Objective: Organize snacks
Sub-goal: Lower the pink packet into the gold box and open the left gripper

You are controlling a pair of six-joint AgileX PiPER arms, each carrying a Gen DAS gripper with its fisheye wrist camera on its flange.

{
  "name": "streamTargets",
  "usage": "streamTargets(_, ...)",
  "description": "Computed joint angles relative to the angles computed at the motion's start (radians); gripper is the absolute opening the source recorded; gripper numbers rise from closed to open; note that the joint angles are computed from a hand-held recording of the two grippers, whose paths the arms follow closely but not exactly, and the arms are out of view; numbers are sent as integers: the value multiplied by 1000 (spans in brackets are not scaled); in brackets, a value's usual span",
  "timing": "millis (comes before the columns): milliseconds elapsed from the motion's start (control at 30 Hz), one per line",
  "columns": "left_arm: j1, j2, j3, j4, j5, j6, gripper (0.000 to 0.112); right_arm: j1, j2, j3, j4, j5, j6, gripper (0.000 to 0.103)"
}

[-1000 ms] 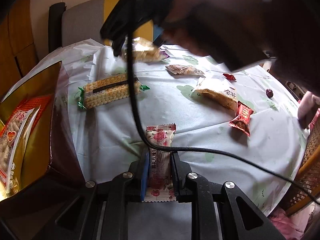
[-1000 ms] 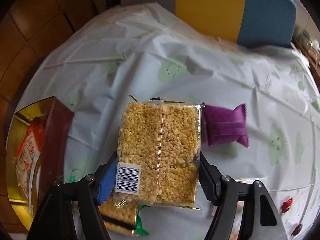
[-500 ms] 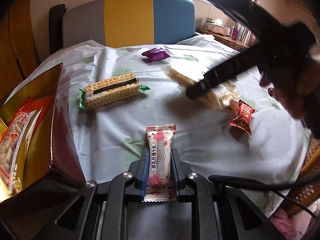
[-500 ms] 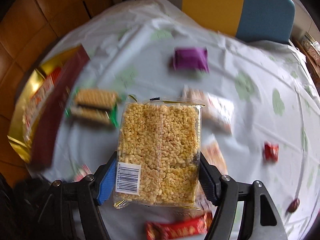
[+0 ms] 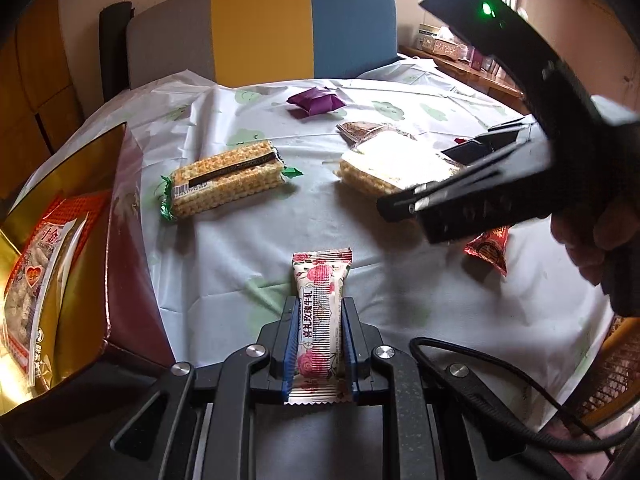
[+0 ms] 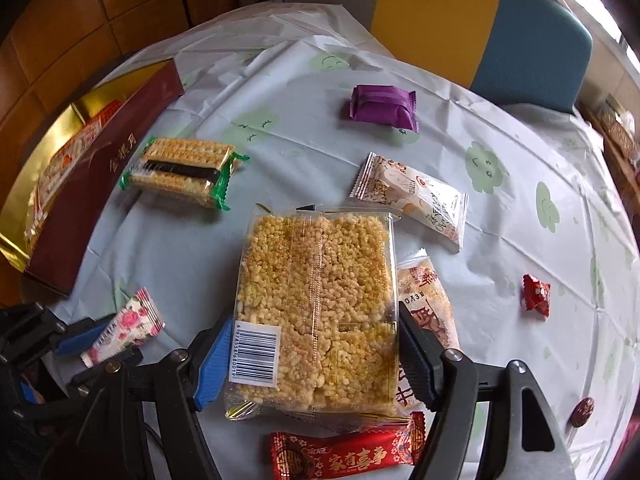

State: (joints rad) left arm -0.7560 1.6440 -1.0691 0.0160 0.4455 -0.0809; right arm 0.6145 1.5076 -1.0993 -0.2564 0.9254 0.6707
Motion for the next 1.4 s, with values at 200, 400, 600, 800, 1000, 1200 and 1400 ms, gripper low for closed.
streamTargets(200, 19, -41, -6, -76, 33, 51, 19, 51, 1, 8, -66, 21, 34, 75)
streamTargets(400, 84, -128, -17, -165, 73, 104, 19, 64, 1, 12, -86, 24, 44, 75)
streamTargets(600, 283, -186, -91, -401, 165, 257, 20, 73, 12, 3, -97, 28, 55, 75)
streamTargets(800, 439, -104, -230, -390, 228, 207, 19, 94, 21, 5, -130, 27, 72, 75)
streamTargets(1000, 503, 72, -418, -350, 286, 103, 20, 99, 17, 12, -148, 18, 76, 75)
streamTargets(1200, 490, 316, -722, -256, 390, -56, 36, 104, 16, 14, -158, 14, 81, 75)
streamTargets(1400, 484, 402, -810, -190, 455, -137, 52, 105, 16, 15, -160, 12, 80, 75)
